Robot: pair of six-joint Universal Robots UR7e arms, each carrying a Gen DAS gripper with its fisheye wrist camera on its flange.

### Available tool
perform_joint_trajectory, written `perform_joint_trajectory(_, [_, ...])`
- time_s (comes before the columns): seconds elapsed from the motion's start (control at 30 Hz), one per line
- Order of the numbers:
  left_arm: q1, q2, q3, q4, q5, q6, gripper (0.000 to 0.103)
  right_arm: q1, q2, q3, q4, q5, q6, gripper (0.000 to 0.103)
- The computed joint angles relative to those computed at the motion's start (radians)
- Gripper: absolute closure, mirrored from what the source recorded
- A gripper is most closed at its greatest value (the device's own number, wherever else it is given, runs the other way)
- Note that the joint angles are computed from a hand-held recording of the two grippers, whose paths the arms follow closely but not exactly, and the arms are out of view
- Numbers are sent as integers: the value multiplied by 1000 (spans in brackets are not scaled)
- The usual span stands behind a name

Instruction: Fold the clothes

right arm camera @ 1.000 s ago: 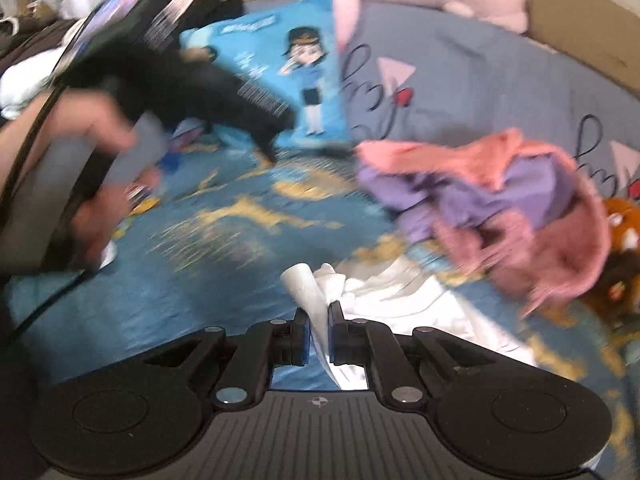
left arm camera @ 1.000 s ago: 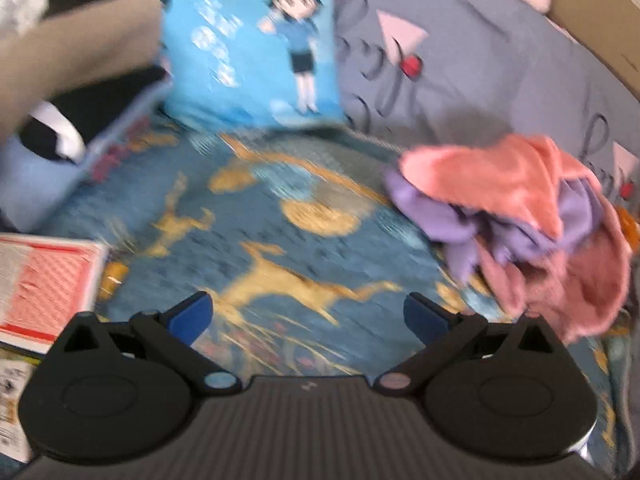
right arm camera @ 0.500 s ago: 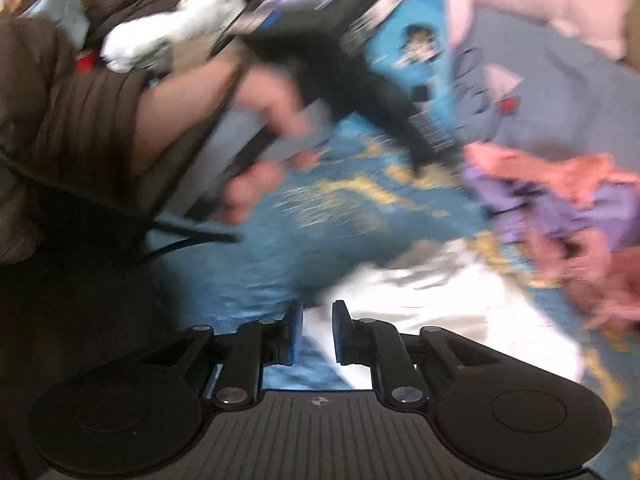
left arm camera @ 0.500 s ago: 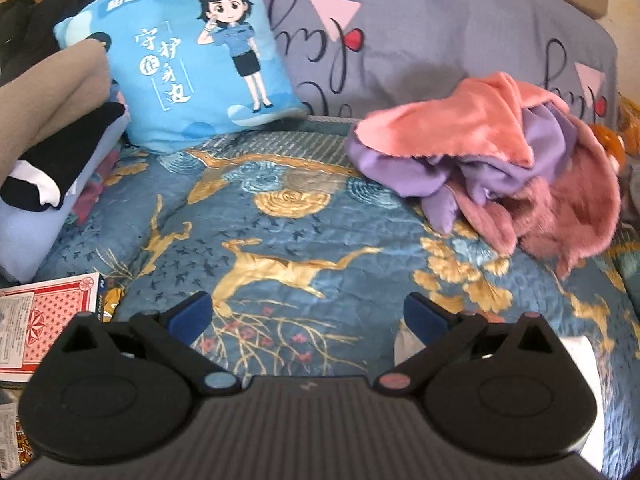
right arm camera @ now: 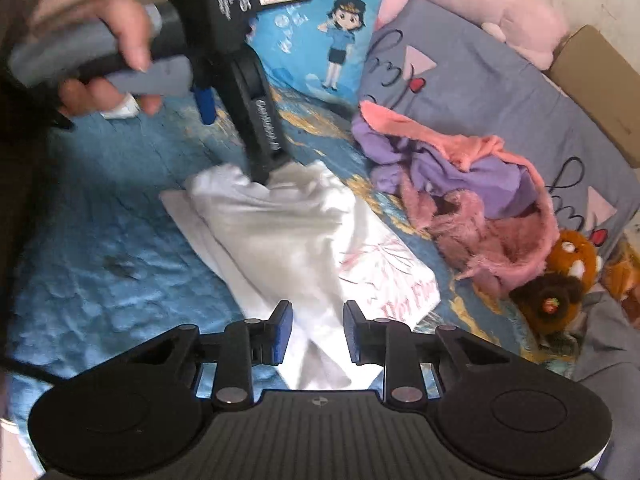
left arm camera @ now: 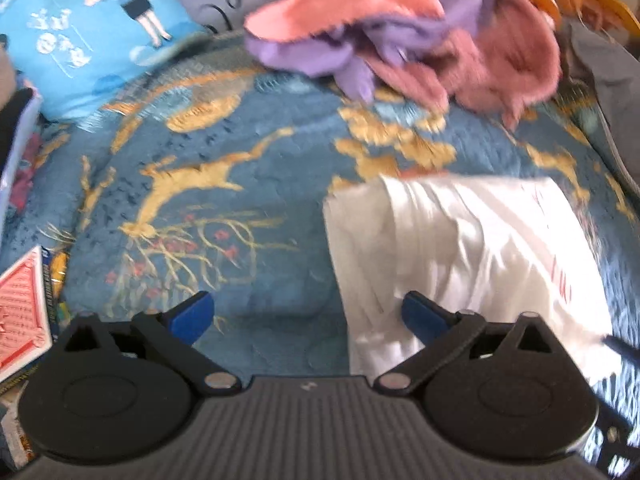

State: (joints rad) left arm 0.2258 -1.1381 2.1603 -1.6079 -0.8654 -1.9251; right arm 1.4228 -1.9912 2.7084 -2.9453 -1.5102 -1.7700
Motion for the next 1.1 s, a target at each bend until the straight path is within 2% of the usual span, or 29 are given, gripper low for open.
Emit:
perform_joint_trajectory(0.03, [1,-3,7,-22,-5,11,16,8,10,1,-14,-20,15,81])
perform_joint_trajectory(0.07, [-1,-7,14,-37,-10,14,24,18,9,-9,13,-42,40,89])
perform_joint_trajectory(0.1, [-2,-11,20,-51,-16,19,41,27,10,-18,37,-64,64,100])
perform_joint_trajectory(0.13, [0,-14,23,-64,-27,29,53,30,-2,-23,68,-71,75,100])
perform_joint_trajectory(0.17, [3,-16,27,-77,-37,38,76,27,-23,-28,105,-68,77,100])
perform_joint_trajectory(0.2, [4,-17,29,-87,-45,46,89,24,-43,-32,141,-65,78,101])
perform_joint_trajectory(0.27, [-2,-10,23,-76,-53,52,97,22,-75,-35,190,-66,45,100])
perform_joint_trajectory(0.37, [-14,-1,5,-39,-75,45,97,32,-48,-30,166,-117,-55,100])
perform_joint_trajectory(0.43, [-17,3,-10,2,-101,17,97,50,-16,-36,172,-189,-70,100])
perform_joint_trajectory(0.5, [-15,1,-22,48,-122,-27,97,48,-30,-45,235,-208,-71,100])
perform_joint_trajectory(0.6, [-23,-14,-28,97,-138,-100,97,21,-86,-62,304,-148,-67,97])
perform_joint_trajectory(0.67, [-58,-26,-18,104,-94,-124,94,8,-108,-94,347,-87,-9,96])
perform_joint_trajectory(0.7, [-76,-31,-13,109,-72,-136,81,6,-108,-113,361,-62,23,91])
perform_joint_trajectory(0.73, [-91,-34,-11,116,-51,-145,69,8,-97,-133,361,-42,59,78])
perform_joint_trajectory(0.8, [-103,-24,-20,130,-24,-133,12,13,-69,-153,327,-10,106,65])
perform_joint_trajectory(0.83, [-94,-14,-24,117,-22,-101,5,21,-50,-159,309,-2,121,65])
perform_joint_trajectory(0.93, [-60,8,-24,43,-24,5,5,70,25,-179,288,-12,132,65])
perform_joint_trajectory(1.03, [-25,7,2,-69,-41,71,13,115,99,-164,242,-63,109,66])
perform_joint_trajectory(1.07, [-18,-1,15,-102,-49,78,17,129,125,-158,224,-82,101,68])
perform_joint_trajectory(1.1, [-18,-18,37,-143,-54,78,27,146,153,-152,203,-110,112,80])
